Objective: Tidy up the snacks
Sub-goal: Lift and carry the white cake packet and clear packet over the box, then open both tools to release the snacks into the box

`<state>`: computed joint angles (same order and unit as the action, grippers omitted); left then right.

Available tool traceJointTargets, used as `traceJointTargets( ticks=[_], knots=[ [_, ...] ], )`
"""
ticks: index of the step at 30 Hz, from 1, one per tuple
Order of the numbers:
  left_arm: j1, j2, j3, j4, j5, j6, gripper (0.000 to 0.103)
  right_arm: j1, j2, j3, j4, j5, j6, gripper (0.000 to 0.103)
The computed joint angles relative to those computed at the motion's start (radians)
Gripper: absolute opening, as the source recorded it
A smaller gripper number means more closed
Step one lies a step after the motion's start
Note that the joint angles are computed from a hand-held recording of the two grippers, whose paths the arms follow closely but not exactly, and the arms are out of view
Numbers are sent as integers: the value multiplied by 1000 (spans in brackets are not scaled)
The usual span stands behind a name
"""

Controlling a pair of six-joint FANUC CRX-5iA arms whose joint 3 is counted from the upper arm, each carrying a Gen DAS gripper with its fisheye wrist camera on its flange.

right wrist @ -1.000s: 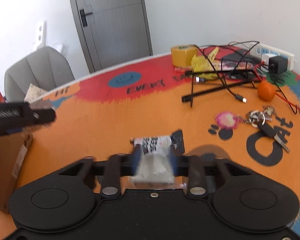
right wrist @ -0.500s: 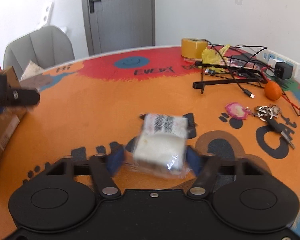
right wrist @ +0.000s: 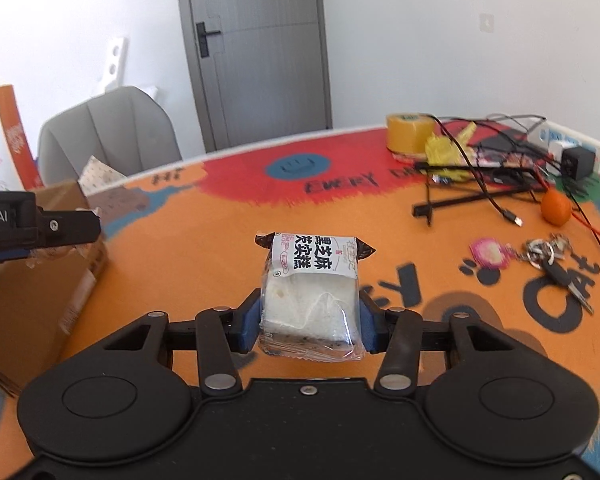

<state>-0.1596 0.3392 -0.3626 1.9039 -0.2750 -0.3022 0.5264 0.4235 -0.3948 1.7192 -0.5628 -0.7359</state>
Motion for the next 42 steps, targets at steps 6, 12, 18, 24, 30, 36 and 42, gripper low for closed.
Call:
traceJointTargets(
  ticks=[6,12,18,24,30,36,42],
  knots=[
    [9,-35,-7,84,16,-72,52,-4,-7,27,87,7,-43,48],
    [36,-66,-13,142,28,-123,52,-7,1,67,176,27,-88,48],
    [82,-79,-15,122,42,-91,52,-7,20,117,237,51,-119,48],
    [128,-84,-14,85,45,-56,53,-4,46,168,278,75,-130,48],
    [222,-70,-2,-152,-12,171,56,13,74,224,255,93,-76,48],
    [263,-62,11,-217,-23,244,76,28,104,279,239,122,-23,48],
    [295,-44,31,-251,-36,291,77,51,140,331,177,137,54,48]
  ],
)
